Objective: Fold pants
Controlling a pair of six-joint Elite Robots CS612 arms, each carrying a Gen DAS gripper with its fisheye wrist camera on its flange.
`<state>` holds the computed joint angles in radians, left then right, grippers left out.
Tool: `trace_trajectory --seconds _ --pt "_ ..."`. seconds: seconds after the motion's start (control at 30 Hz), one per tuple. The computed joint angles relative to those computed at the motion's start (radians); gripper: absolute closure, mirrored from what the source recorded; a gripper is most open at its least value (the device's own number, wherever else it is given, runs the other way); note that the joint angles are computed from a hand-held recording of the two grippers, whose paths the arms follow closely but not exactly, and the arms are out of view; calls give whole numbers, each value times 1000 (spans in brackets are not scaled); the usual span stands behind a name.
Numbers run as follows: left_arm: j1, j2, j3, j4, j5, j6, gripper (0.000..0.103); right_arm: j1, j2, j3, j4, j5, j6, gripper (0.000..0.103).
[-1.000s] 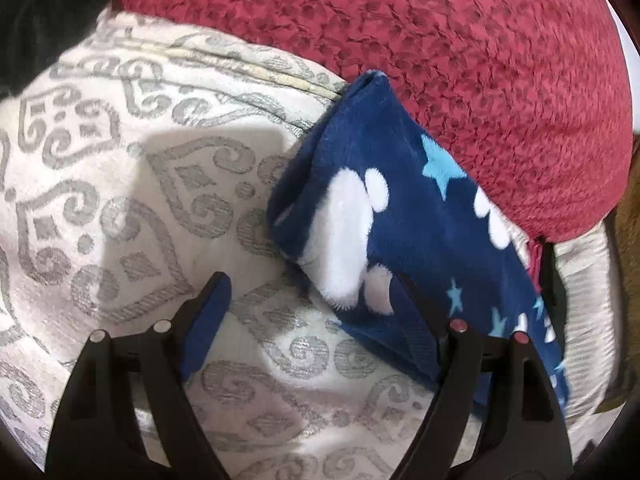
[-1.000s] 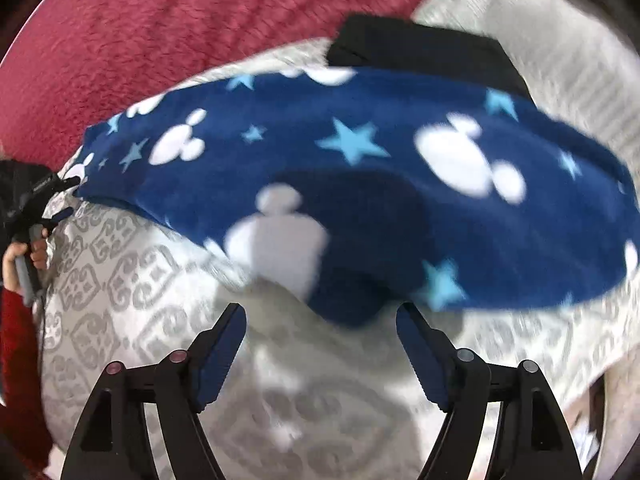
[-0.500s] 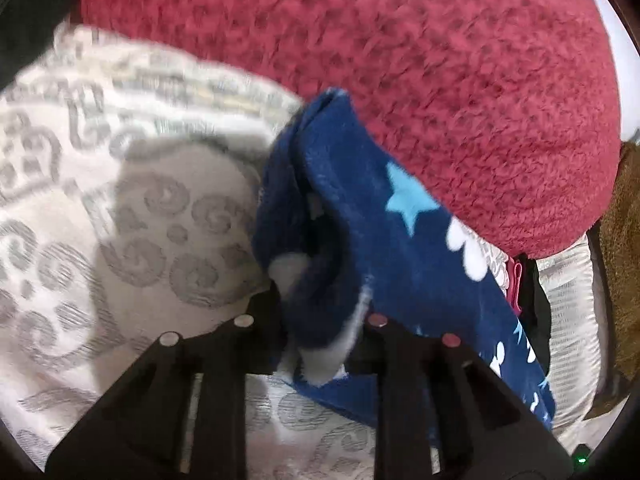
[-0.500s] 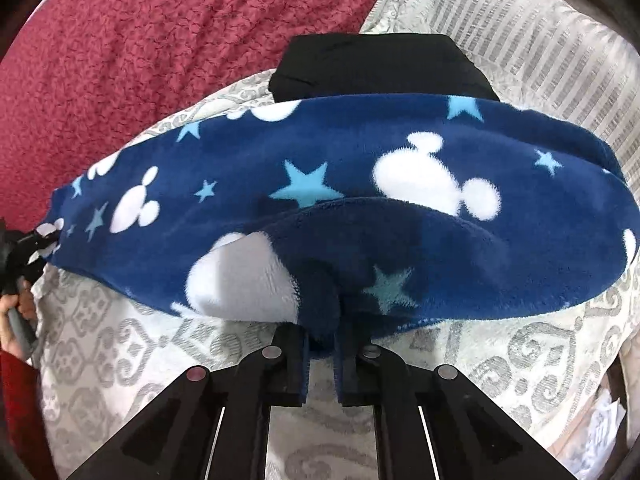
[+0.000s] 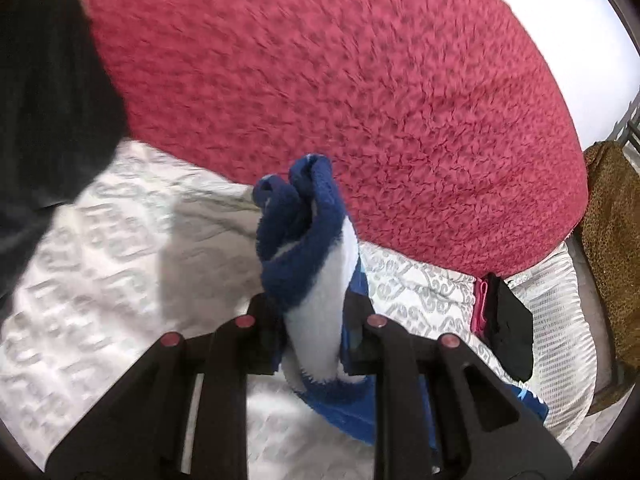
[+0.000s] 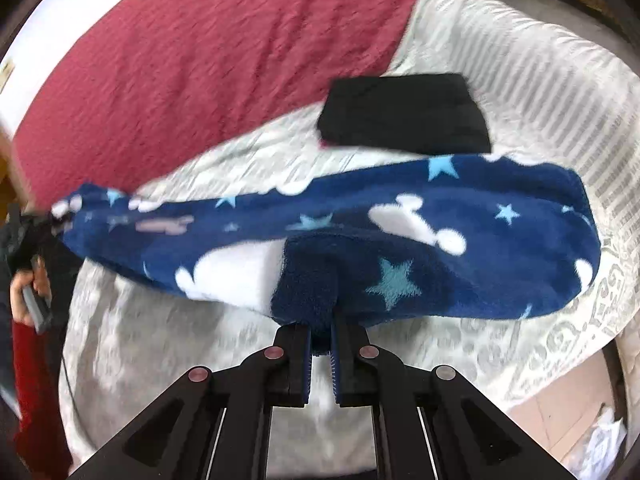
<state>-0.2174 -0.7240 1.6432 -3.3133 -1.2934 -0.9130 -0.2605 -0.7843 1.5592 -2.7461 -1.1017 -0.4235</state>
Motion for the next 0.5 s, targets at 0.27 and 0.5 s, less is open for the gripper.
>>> trace_trajectory --seconds 0.27,0.5 --pt "-60 -80 310 -98 42 -270 80 -31 -15 39 310 3 -192 99" --pt "-92 -68 387 -162 66 -374 77 -49 -45 70 352 58 -278 98"
